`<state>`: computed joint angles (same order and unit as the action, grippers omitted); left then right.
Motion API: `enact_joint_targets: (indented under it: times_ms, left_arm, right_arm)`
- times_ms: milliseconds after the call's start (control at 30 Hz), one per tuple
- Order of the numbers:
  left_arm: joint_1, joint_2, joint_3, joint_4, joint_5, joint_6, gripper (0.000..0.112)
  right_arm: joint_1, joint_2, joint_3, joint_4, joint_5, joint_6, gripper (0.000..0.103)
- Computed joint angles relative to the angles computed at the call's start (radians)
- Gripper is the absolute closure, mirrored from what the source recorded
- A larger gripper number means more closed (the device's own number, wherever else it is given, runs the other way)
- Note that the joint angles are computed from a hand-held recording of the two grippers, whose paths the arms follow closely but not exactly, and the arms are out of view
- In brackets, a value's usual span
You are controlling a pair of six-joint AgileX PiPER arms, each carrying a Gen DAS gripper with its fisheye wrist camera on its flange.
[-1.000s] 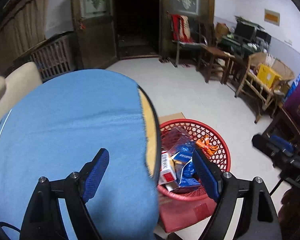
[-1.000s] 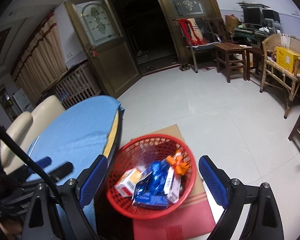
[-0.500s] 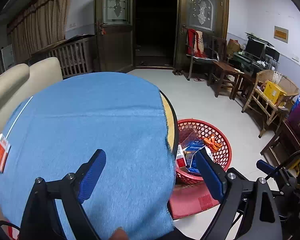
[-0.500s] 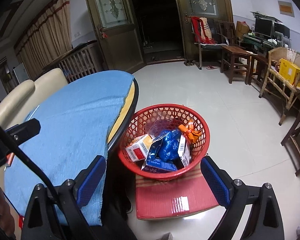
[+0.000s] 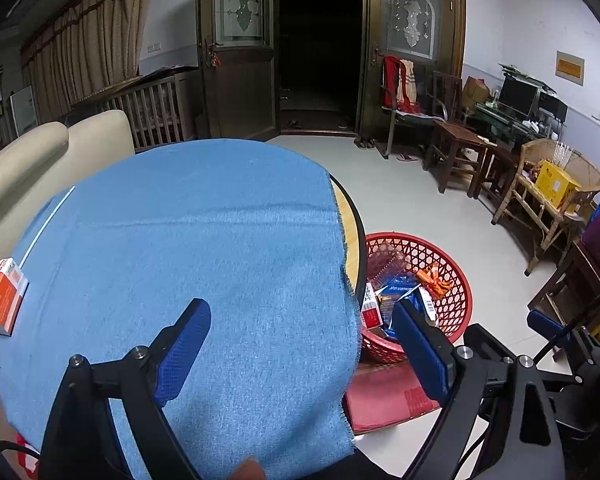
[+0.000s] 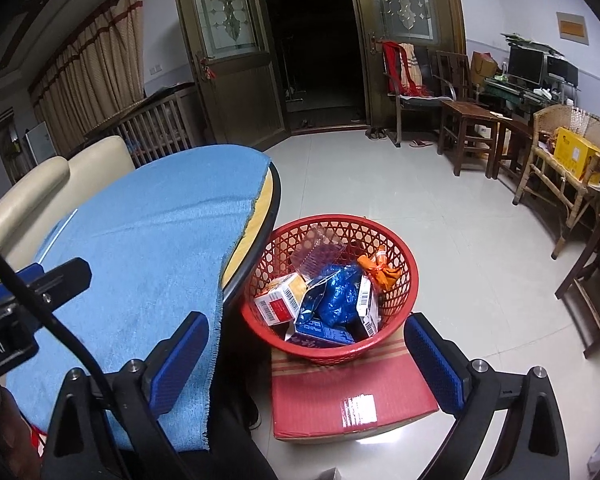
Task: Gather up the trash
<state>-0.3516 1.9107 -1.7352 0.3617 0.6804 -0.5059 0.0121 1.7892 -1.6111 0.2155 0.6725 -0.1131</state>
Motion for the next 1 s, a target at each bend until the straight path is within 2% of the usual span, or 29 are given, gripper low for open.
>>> enact_joint_targets:
  times_ms: [1000]
  left_arm:
    - [-0.012, -0.011, 0.014, 0.024, 0.002, -0.004, 0.019]
  right_arm:
    - [-0.005, 0.0, -0.013, -0.023, 0.006, 0.024, 0.003]
